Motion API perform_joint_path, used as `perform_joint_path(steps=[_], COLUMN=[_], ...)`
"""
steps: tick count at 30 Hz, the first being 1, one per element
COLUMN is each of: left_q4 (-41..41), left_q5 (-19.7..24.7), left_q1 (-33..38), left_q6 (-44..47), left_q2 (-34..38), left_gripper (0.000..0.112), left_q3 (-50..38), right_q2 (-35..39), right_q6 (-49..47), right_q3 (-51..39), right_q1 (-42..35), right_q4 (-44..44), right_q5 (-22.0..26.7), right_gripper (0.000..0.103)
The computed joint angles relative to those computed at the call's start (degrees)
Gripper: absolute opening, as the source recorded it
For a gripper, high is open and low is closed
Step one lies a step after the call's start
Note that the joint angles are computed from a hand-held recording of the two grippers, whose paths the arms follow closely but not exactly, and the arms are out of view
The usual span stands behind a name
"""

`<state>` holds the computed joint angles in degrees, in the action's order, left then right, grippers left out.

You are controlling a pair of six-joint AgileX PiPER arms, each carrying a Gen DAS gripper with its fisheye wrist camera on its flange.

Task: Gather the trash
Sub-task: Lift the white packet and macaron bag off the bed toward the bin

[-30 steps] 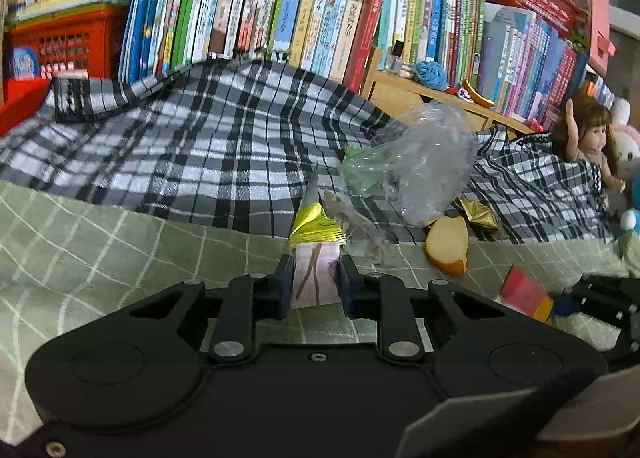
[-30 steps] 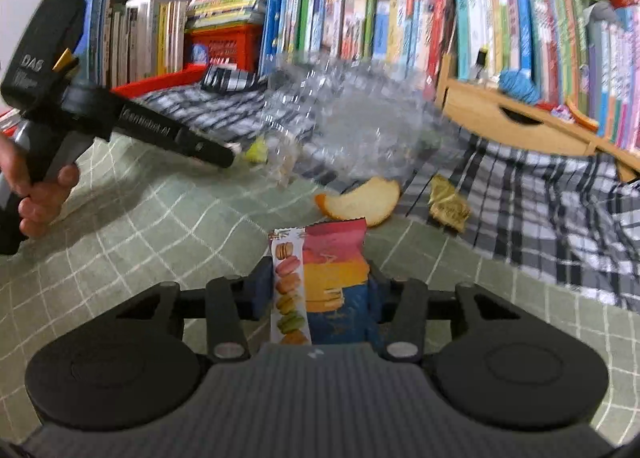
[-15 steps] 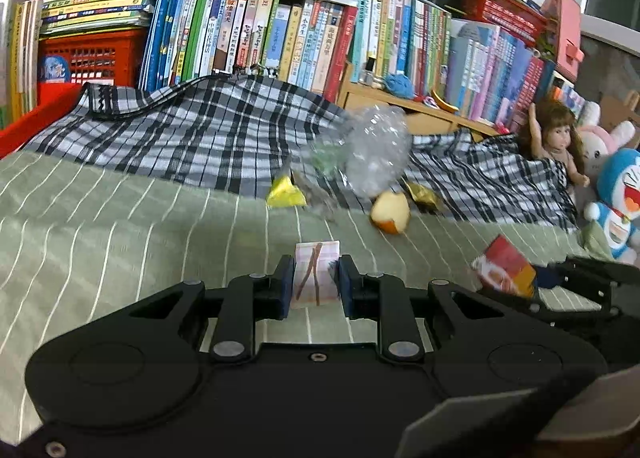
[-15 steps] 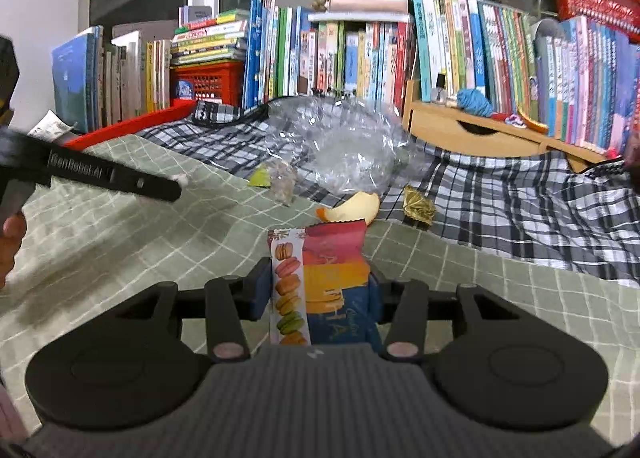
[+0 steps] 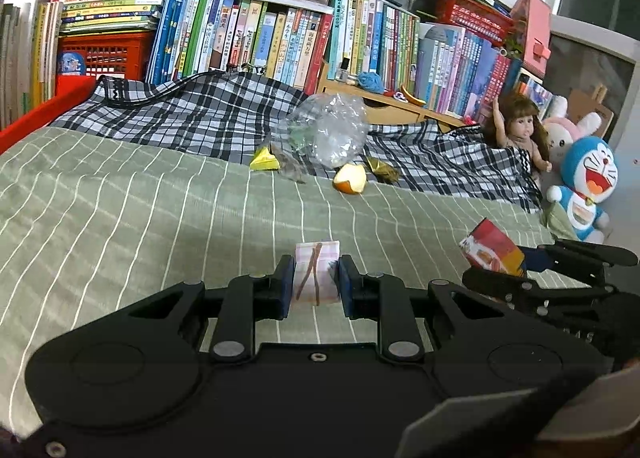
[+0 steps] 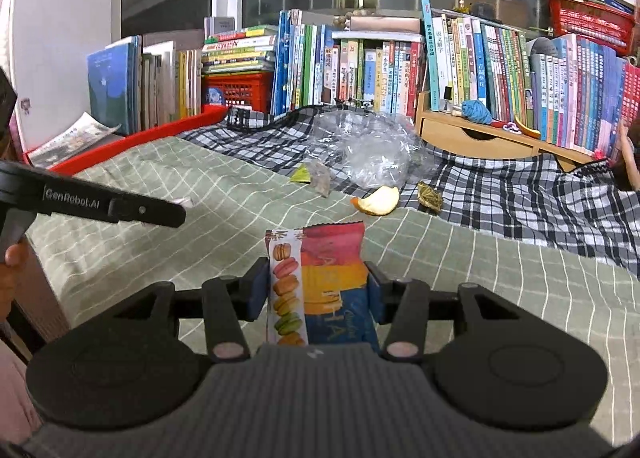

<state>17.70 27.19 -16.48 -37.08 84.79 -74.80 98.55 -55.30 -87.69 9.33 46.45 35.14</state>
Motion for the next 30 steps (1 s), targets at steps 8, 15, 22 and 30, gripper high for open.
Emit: perform_joint_path(steps=[8,15,22,30], left_q4=[10.7,17.7,26.0,28.3], left_q5=[2.5,6.4,9.5,11.1], left_q1=[-6.8,-13.4,-22.1,-29.0], left_q6=[-11.8,-20.5,-32.1,-38.8], left_q2=[-7.9,-12.4,-17.3,-20.2], left_gripper=[0.022,0.022,0.022,0.022], left_q3=[7.7,11.1,16.4,22.1], right_q2=[-7.6,-13.2,-18.8,-23.4], right_q6=[-4.8,-7.7,-10.4,-13.4], right_q3=[10.6,16.1,21.5,28.6], right_q1=[-1.1,-2.6,-3.8,-5.8], right_q4=[3.8,6.2,6.3,8.3], right_q5=[-0.6,0.5,3.5,6.0], right_gripper=[0.055,0.058,0.056,0.054])
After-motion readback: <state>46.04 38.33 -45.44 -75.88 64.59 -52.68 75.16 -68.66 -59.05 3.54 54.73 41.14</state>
